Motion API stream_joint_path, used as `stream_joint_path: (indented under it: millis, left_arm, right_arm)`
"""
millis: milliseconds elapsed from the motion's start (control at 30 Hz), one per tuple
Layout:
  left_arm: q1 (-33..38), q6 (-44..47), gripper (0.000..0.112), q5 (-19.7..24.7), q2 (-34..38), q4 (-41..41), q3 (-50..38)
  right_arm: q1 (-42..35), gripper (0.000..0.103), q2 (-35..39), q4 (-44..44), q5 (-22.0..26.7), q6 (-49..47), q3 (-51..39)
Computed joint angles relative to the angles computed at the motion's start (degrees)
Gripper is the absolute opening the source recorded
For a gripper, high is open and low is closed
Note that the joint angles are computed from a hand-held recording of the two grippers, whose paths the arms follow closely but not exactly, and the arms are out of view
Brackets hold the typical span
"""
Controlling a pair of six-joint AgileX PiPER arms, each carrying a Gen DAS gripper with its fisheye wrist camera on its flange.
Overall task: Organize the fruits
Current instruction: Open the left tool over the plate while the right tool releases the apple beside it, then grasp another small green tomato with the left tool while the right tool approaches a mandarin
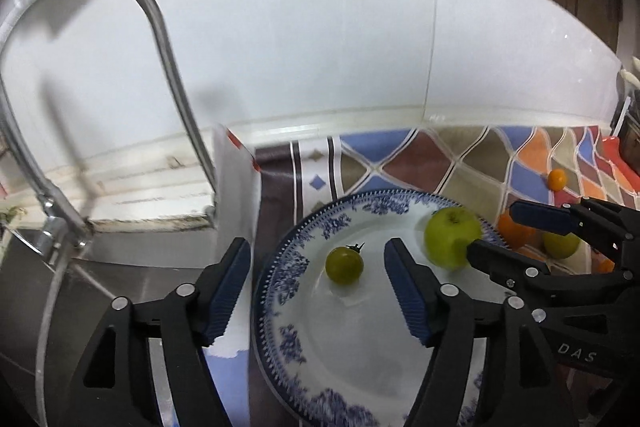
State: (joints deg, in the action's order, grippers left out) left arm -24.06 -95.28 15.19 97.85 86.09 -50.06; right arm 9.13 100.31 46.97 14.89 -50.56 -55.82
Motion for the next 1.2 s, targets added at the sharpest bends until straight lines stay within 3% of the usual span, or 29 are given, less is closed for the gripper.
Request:
stream_joint_path:
  millis: [267,400,533,633,833,1200]
  left_arm:
    - [-7.0,-6.1,0.079,4.3,-11.0,2.9,7.6]
    - [-13.1,-3.6,0.082,8.8,-15.4,-2.4,9.2]
    - [-21.3,-4.3,0.084,15.9,-18.5,-5.5,10.5]
    - [-28.7,-5.7,0.085,22.9,-18.9,-7.3,10.0]
    - [-39.6,-7.1,0.086,31.9,-16.9,-9.8,7.4]
    - [-49.4,-9.8,0.086,35.4,-8.8,-11.9,1.3]
  right_arm:
    - [-1.4,0.065,-13.7,-1.0,-0.3,2.1,8.9]
    - [-3.5,0.065,-21.3,-3.5,1.0,4.5,13.0]
    - [-8.0,0.068,-29.0,-2.3,4.0,2.2,16.8]
    - [-13.3,0.069,-33.9,1.6,7.7,-4.1,19.0]
    - [-27.5,0.069,-39.9,6.3,18.9,-15.7,20.9]
    - [-53.1,0.069,-41.4,9.1,35.9,-32.3,21.4]
